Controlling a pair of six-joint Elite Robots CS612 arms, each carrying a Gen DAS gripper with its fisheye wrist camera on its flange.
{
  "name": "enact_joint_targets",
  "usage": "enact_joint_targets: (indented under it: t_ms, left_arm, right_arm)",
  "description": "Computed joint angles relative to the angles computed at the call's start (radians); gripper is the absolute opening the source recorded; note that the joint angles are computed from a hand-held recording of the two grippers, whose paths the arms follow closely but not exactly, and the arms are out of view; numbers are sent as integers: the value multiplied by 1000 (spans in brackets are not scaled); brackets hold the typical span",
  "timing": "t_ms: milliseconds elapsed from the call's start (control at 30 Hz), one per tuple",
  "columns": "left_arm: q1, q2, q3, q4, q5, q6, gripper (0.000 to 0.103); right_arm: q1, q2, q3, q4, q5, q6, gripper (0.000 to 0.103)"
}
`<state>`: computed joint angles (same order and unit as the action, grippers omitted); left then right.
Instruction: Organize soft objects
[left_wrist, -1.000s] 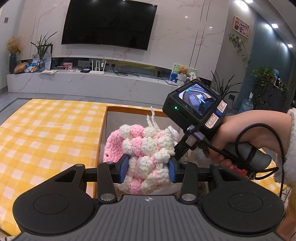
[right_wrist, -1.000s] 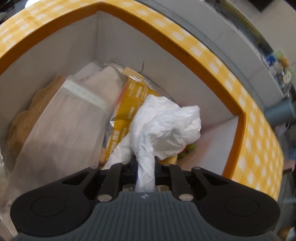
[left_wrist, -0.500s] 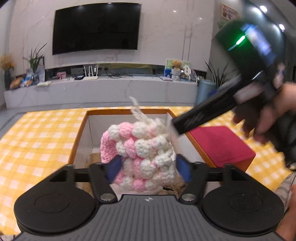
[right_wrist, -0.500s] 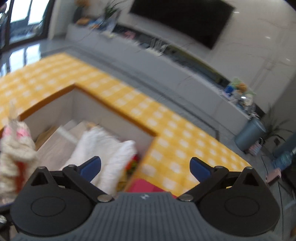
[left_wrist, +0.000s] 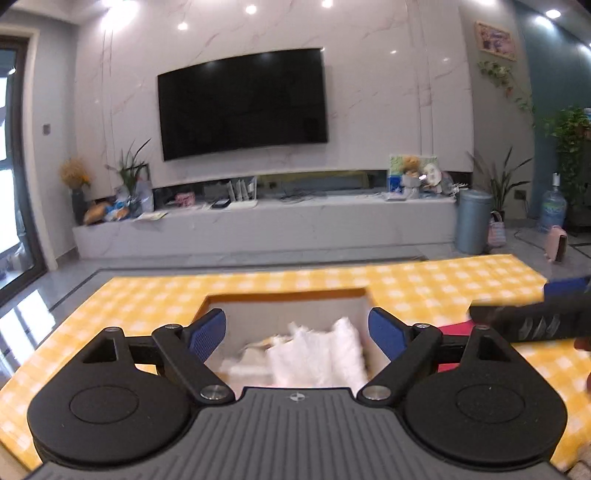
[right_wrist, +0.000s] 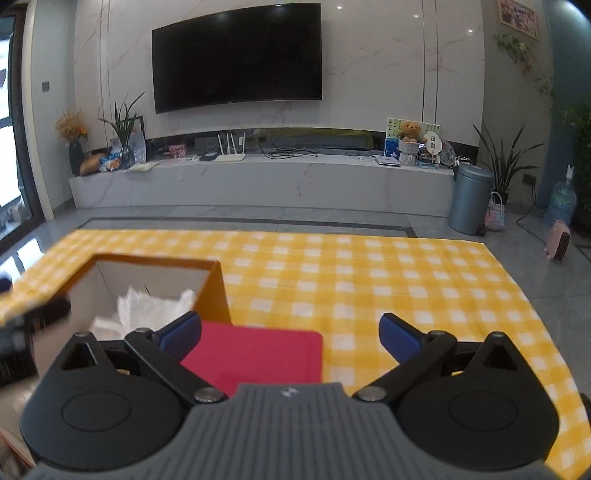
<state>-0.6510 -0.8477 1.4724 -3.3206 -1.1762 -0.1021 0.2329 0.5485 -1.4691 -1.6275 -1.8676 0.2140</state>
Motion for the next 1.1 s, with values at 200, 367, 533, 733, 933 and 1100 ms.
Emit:
enact_joint_targets:
  t_ms: [200,367,533,733,933,1100]
  left_arm:
    - [-6,5,-23,17,-113,23,102]
    - [-19,20,-42,37,-92,12,102]
    - [-23,32,-48,51,-50,-10,102]
    - [-19,38,-45,66,-47,-37,102]
    - [-20,44,-46,81,-27,-47,102]
    - [-18,47,-53,102,-20,-75,102]
  right_arm:
    - [-7,44,-43,-48,-3,-59,100]
    - [-16,64,-62,-94,19,-56,100]
    - [-19,73,-68,-108,27,-68,100]
    - [-18,76,-59,-94,35,-70,100]
    - [-22,78,-49,-81,55,-64,100]
    - [-23,77,-40,-78,69,-64,100]
